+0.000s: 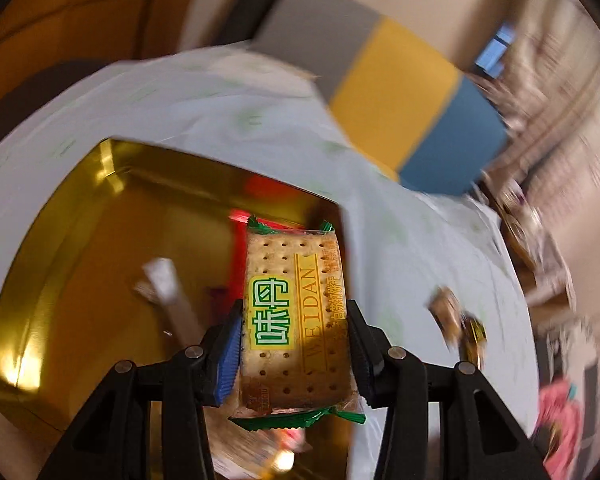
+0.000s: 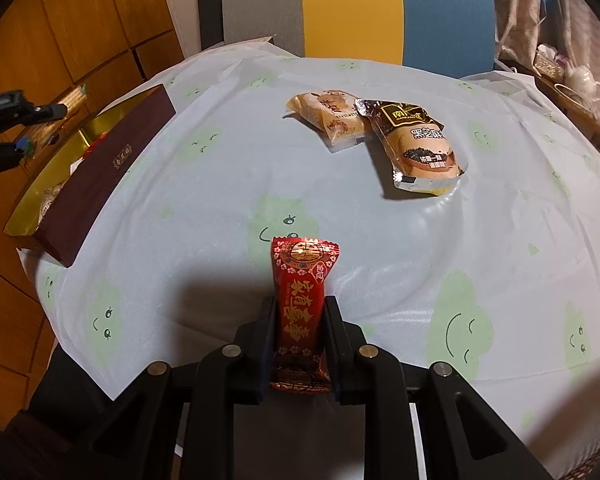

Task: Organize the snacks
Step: 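Carry the WEIDAN cracker into the gold tray with left tool while right tool holds candy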

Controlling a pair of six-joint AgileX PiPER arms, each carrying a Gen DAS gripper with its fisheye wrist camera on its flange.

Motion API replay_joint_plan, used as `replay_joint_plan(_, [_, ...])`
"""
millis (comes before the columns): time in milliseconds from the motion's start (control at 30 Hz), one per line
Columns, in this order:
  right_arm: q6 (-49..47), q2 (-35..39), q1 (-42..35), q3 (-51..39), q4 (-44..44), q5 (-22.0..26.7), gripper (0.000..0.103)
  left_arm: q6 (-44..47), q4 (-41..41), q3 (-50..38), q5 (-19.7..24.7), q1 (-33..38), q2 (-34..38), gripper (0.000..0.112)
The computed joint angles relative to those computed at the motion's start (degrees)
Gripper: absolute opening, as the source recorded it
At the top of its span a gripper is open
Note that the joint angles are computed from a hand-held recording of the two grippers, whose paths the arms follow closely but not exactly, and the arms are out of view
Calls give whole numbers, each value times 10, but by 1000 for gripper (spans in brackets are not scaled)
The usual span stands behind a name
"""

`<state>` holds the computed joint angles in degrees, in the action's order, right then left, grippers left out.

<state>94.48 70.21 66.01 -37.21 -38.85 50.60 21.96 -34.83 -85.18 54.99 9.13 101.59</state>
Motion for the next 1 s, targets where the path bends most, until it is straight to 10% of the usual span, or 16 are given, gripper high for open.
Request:
replay_joint_plan(433, [-2, 3, 1, -4, 2, 6, 23, -133, 106, -284, 87, -6, 239, 51])
replay_joint_plan(1000, [12, 19, 14, -13, -7, 22, 23, -33, 145, 99, -135, -9, -44, 51])
